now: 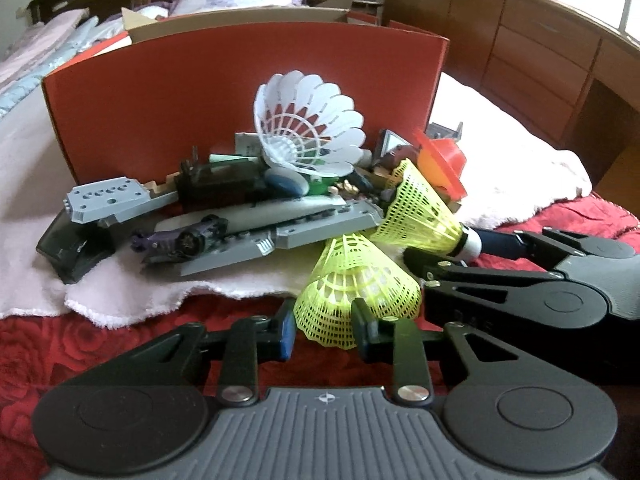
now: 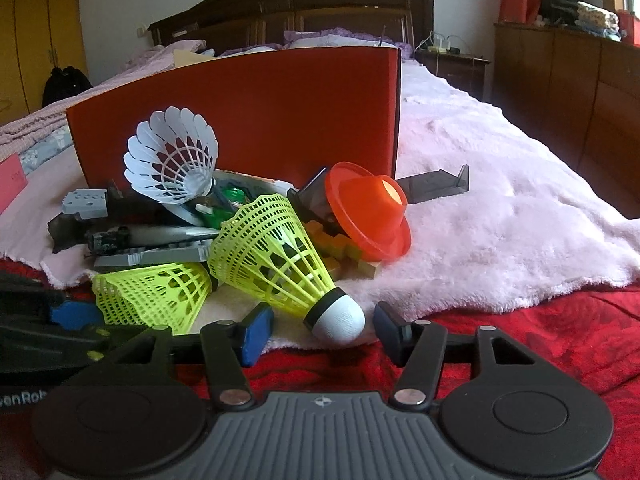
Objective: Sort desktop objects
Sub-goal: 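Grasp a yellow plastic shuttlecock with the right tool while the left tool grasps another yellow shuttlecock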
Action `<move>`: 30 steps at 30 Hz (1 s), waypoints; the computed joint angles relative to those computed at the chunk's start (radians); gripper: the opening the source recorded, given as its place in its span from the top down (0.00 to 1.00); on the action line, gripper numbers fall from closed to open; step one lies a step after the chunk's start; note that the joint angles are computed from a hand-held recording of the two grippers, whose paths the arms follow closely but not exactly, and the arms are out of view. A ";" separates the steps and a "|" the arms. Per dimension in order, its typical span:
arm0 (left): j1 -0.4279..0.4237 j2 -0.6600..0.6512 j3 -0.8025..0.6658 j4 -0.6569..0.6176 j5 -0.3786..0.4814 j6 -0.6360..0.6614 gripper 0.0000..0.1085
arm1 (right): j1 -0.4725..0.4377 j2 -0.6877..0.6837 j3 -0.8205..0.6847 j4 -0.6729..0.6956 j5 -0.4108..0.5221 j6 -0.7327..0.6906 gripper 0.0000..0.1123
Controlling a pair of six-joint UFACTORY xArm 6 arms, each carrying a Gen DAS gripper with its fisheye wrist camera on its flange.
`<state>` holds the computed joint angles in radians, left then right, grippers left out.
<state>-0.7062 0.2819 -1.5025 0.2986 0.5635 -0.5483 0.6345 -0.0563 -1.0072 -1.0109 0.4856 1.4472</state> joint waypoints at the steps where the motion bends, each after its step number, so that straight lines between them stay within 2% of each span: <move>1: -0.002 0.003 -0.004 0.004 0.002 0.000 0.72 | 0.000 0.000 0.000 -0.003 0.000 0.002 0.47; 5: -0.002 0.010 -0.015 -0.006 0.005 0.003 0.73 | -0.002 -0.003 0.002 -0.013 -0.003 0.011 0.49; 9: -0.009 0.002 -0.009 -0.019 0.000 0.017 0.73 | -0.008 -0.013 0.011 -0.028 -0.015 0.035 0.58; 13: -0.021 -0.003 -0.009 0.007 -0.002 0.010 0.73 | -0.016 -0.024 0.023 -0.039 -0.030 0.059 0.60; 17: -0.026 0.004 -0.024 0.034 0.016 -0.011 0.72 | -0.018 -0.028 0.027 -0.040 -0.034 0.059 0.60; 23: -0.015 0.003 -0.025 0.095 0.018 -0.071 0.74 | -0.006 -0.025 0.024 -0.082 -0.026 0.074 0.53; 25: -0.010 0.004 -0.027 0.076 0.018 -0.055 0.83 | -0.003 -0.023 0.022 -0.094 -0.021 0.080 0.53; 30: -0.010 0.016 -0.034 0.010 0.028 -0.002 0.84 | -0.004 -0.017 0.018 -0.102 -0.021 0.088 0.55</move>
<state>-0.7159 0.2975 -1.5369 0.3087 0.5915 -0.5502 0.6303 -0.0738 -0.9888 -1.1132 0.4650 1.5348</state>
